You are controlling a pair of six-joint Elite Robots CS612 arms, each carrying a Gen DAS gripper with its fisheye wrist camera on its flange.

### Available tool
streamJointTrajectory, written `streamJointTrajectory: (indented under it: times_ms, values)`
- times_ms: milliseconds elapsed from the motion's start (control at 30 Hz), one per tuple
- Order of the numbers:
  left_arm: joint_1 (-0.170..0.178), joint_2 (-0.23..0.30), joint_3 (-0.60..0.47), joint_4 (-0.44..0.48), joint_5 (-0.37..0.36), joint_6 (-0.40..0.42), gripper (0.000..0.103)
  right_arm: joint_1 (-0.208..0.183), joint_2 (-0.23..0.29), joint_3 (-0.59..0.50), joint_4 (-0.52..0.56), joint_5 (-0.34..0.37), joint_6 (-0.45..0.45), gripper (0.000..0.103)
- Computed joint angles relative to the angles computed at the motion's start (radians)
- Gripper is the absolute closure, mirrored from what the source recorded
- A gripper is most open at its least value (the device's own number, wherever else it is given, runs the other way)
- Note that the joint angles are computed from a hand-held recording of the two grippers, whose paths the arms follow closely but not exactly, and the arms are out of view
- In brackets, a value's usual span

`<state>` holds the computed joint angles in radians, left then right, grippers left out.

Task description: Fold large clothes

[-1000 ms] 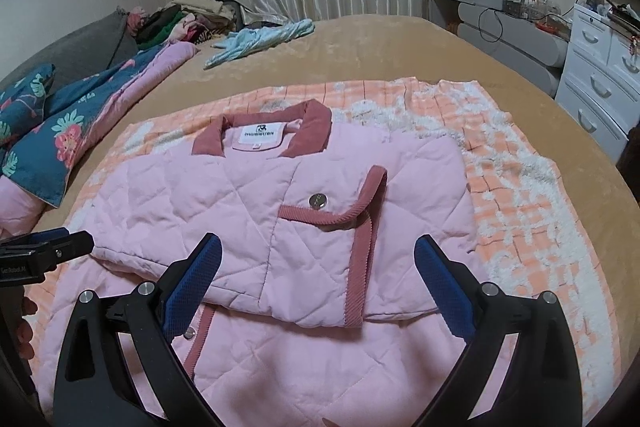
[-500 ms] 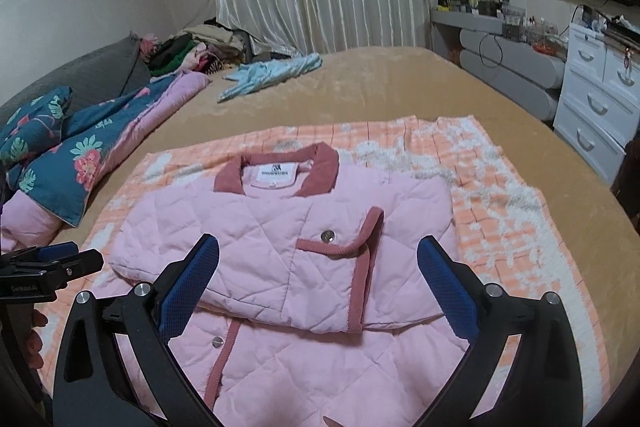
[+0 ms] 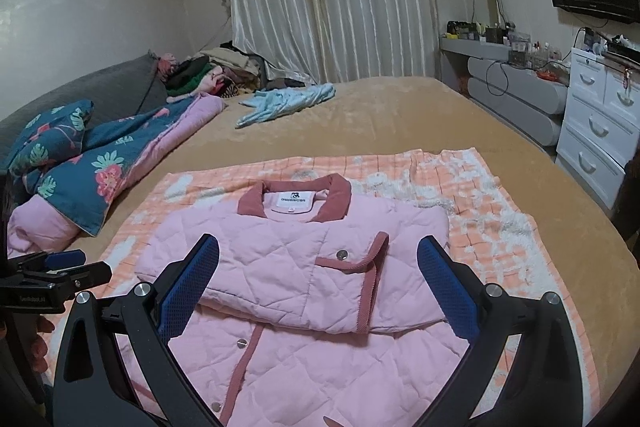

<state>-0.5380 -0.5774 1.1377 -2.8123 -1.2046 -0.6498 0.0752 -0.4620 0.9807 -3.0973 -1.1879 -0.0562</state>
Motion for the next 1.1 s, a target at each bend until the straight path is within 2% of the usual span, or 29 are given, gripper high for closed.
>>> streamJointTrajectory:
  times_ms: [467,1100]
  values:
    - [-0.025,-0.069,0.127,-0.089,0.036,-0.001,0.008,0.001,-0.076,0.138,-0.080,-0.004,-0.021,0.004]
    - [-0.051,-0.138,0.280,-0.175,0.091,-0.001,0.008,-0.005,-0.173,0.329,-0.150,-0.046,-0.038,0.004]
